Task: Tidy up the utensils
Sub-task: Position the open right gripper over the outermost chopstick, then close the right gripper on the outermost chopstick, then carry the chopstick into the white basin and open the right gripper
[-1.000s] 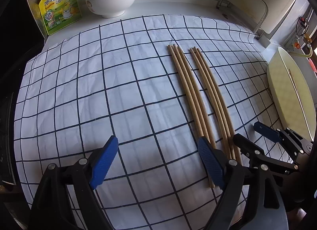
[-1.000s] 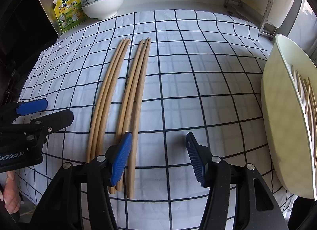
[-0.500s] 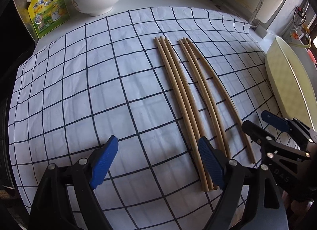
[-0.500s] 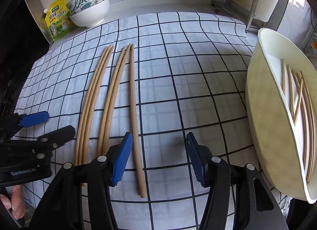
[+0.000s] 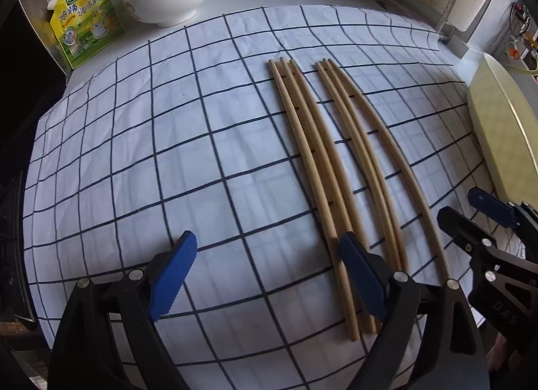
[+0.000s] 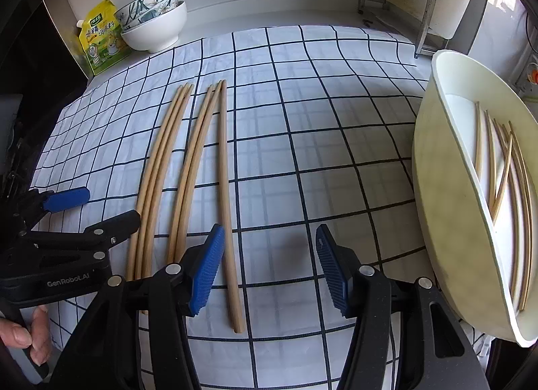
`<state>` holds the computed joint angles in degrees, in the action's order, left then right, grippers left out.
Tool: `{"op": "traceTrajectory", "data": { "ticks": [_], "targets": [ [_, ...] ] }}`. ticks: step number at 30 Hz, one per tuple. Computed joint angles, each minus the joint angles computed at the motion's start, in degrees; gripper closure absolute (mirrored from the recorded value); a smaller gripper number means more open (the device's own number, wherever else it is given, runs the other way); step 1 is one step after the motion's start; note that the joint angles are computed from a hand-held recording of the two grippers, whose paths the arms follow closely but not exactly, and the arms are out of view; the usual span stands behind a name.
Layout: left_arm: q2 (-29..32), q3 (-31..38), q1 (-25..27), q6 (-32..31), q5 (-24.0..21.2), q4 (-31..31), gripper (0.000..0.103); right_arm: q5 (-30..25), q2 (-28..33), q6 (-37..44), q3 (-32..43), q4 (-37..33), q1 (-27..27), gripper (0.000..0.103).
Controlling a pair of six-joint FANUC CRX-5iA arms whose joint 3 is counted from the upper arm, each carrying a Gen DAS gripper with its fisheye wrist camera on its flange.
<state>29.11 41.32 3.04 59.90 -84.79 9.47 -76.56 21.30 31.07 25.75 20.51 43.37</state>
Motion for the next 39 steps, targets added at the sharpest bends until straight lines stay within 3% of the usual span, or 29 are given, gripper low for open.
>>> {"op": "traceTrajectory", "data": {
  "ticks": [8, 19, 22, 24, 31, 33, 39],
  "targets": [
    [0.1, 0.6, 1.5, 1.4, -0.1, -1.7, 0.018, 0.3, 0.6, 1.3, 0.7, -0.3, -0.4, 0.049],
    [1.9, 1.8, 1.1, 1.8, 2.1, 0.5, 0.018, -2.0, 4.8, 6.0, 5.4, 0.1, -0.7, 0.049],
    [2.6, 2.7, 0.8, 1.9, 2.4, 1.1, 0.028, -2.5, 5.5, 7.0, 5.9, 1.0, -0.6, 0.049],
    [2.8, 2.9, 0.6, 1.7, 2.8, 1.4, 0.039, -2.2, 5.6, 7.4, 5.7, 1.1, -0.6, 0.051],
    [2.9, 3.2, 0.3, -0.2, 2.7, 2.8, 0.073, -0.8, 6.0, 9.6, 6.5, 0.4, -0.8, 0.090],
    [3.8, 4.6, 0.4, -0.5, 1.3, 3.6, 0.096, -0.9, 6.2, 9.9, 7.0, -0.3, -1.2, 0.096],
    [5.5, 7.4, 1.0, 0.0, -2.1, 4.6, 0.096, -0.6, 5.7, 9.1, 7.4, -2.1, -1.9, 0.097]
  ]
}}
